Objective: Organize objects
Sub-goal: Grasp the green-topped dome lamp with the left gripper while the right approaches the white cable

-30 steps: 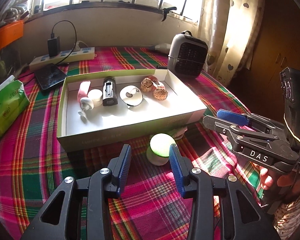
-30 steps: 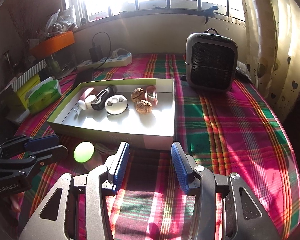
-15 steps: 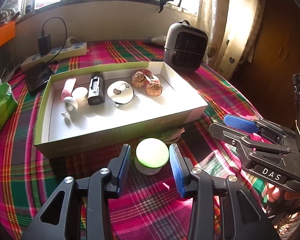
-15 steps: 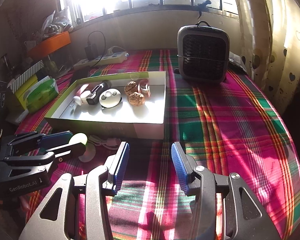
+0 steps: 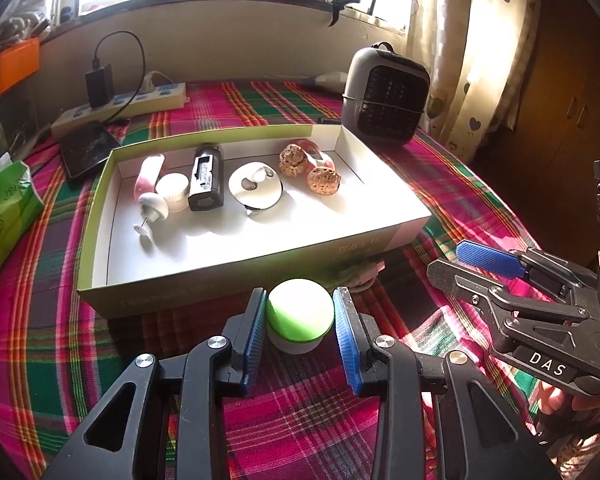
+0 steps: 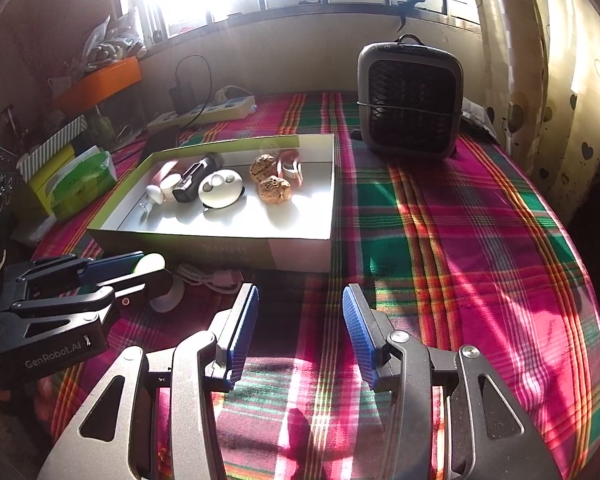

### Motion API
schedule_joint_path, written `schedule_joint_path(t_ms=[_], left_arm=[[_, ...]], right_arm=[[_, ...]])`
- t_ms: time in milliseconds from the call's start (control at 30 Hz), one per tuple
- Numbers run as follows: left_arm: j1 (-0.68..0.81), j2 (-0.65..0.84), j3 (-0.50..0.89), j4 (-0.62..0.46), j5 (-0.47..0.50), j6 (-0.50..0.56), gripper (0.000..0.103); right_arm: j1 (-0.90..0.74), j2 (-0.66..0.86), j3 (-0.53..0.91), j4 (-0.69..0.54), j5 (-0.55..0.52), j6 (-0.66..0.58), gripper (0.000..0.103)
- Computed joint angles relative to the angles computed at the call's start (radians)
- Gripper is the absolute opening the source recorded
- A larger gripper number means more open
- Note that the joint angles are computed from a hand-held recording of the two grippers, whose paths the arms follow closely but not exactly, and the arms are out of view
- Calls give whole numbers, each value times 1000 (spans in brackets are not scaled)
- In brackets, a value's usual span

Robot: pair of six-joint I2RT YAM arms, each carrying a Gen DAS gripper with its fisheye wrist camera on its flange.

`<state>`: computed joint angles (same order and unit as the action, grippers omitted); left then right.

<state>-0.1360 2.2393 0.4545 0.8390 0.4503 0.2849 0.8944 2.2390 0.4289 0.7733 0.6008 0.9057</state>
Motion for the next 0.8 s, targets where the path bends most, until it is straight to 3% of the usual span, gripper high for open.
schedule_joint_path(t_ms=[433, 800], left_arm=[[131, -15, -8, -33, 31, 62, 32], [233, -8, 33, -94, 75, 103, 32]], right_arm=[[-29, 35, 84, 17, -118, -87, 46], [-55, 73, 182, -40, -195, -153, 46]])
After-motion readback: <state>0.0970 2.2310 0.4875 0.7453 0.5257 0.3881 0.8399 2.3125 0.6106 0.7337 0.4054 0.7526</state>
